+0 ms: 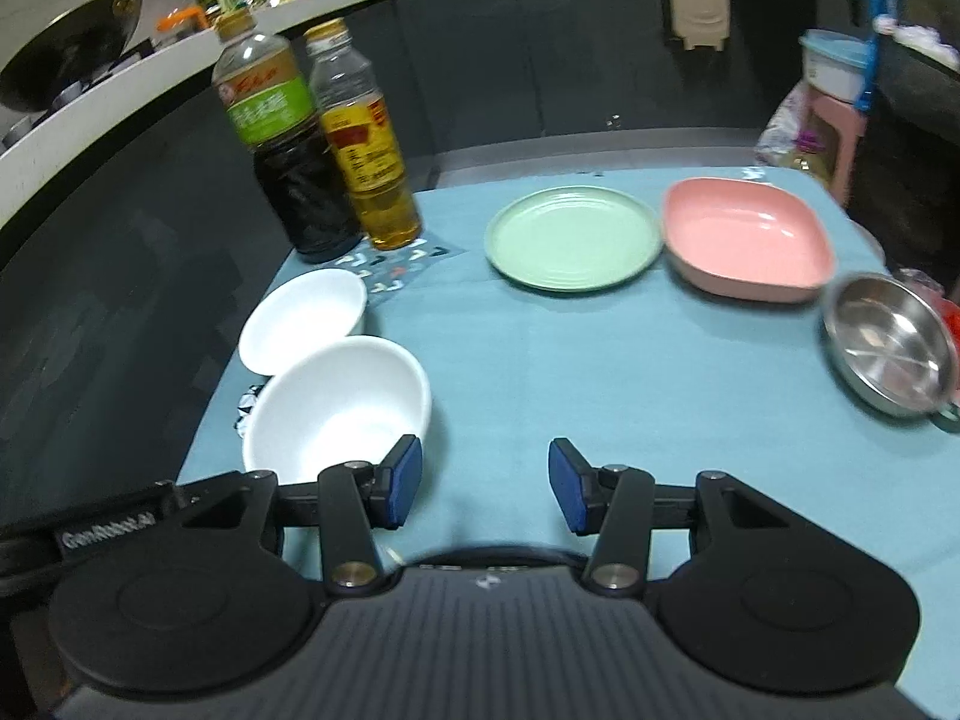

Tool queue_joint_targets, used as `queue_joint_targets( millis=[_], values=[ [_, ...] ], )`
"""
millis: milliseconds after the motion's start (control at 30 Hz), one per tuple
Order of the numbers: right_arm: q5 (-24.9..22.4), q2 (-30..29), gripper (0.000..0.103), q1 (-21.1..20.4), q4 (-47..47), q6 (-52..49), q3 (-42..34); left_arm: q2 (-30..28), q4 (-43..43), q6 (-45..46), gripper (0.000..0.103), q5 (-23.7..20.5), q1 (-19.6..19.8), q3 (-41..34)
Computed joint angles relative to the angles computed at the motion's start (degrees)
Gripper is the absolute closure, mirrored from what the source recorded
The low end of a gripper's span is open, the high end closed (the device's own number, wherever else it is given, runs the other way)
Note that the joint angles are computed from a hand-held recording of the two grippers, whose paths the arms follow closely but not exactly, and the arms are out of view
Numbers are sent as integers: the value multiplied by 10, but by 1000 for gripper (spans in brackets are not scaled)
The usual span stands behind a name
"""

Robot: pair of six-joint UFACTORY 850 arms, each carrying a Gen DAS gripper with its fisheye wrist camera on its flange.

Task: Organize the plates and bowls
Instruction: 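Move the right gripper to the larger white bowl and grasp its rim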

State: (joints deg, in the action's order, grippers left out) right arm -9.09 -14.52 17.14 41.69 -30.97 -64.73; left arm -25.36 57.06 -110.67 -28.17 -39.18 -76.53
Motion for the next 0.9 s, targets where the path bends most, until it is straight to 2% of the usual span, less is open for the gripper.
queue_joint_targets(
  millis=[133, 233, 400, 767, 867, 900],
  values=[
    [-15, -29, 54, 8, -41, 37, -34, -10, 10, -9, 66, 10, 11, -5],
    [-24, -48, 54, 10, -40, 32, -54, -24, -10, 16, 65, 22, 21, -19],
    [-37, -82, 54, 17, -131, 117, -88, -48, -54, 65, 65, 35, 34, -42],
    [-67, -131, 54, 18, -225, 216, -136, -82, -130, 146, 66, 45, 48, -74],
    [-68, -139, 54, 19, -243, 232, -143, -82, -80, 116, 69, 59, 48, -68],
    [-69, -142, 59, 20, -256, 241, -145, -82, -76, 116, 78, 68, 49, -66]
  ],
)
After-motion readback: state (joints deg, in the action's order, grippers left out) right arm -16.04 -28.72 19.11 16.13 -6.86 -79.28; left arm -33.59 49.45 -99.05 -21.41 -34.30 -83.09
